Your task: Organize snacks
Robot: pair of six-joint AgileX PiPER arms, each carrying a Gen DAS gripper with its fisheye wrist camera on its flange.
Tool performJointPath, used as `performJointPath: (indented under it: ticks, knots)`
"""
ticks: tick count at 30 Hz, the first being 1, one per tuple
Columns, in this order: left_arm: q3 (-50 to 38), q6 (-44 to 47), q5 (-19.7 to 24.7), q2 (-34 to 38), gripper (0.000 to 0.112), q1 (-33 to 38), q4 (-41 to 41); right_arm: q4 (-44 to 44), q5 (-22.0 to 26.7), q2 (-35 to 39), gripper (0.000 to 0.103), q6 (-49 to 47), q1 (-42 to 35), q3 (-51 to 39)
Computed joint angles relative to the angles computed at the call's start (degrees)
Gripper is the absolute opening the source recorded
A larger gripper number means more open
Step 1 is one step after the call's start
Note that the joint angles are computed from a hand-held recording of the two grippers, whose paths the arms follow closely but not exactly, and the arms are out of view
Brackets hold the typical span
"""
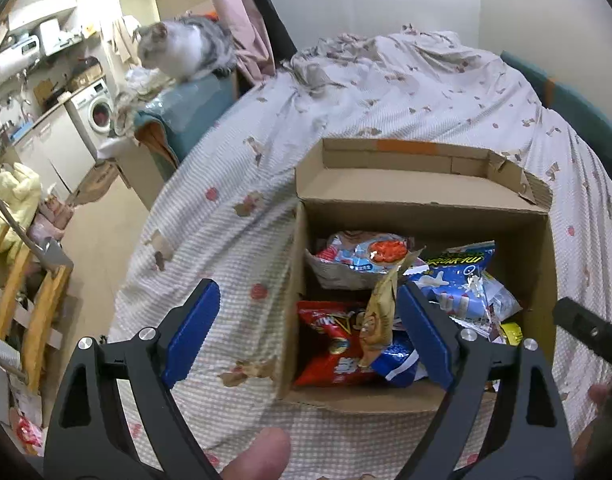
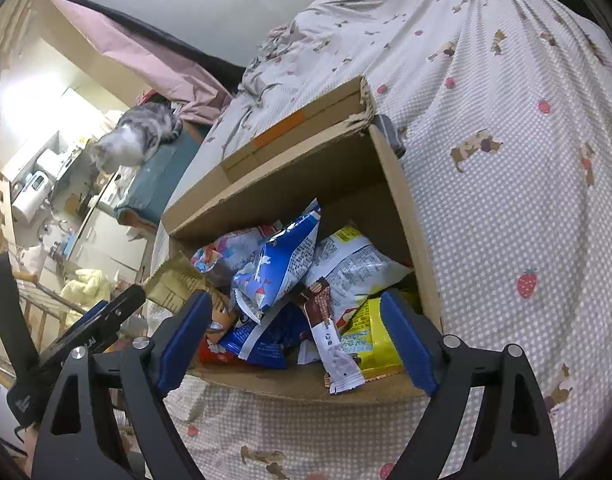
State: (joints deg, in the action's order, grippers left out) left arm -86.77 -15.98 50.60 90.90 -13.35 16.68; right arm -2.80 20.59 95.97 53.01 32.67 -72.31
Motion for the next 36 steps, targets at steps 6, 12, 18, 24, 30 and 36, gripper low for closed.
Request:
performJointPath:
  ticks: [6,12,18,24,30,36]
  knots:
    - [3.38,4.84,-2.02,-4.77,0.103,3.96,-6.4,-21.95,4.58,-3.72,0.103,17.92,5.33,0.27]
    - [9.02,13.05,-3.73,-10.88,0.103,9.22,-14.94,-42.03,13.72,-6.89,0.103,35.14,13.31,1.01]
    - [15.87,18.38,-2.53,-15.53,0.103,10.4,-15.88,-44.33,17.17,-8.78,0.103,39.14,18.07,3.12]
    - [21.41,24.23,-0.89,-20.89,0.103,15.2,-22.03,-45.32,22.02,-9.76,0.103,42.75,23.67,5.06]
    - [26.36,29.95,-1.68,-28.01,0.103,18.64,-27.76,-47.76,29.21,-9.22,0.103,46.75,30.32,5.01]
    - [28.84,31.81,-3.83,-30.55,0.103,19.48,-29.73,-50.01,38.31,-5.38,0.103,46.44,35.44,1.16]
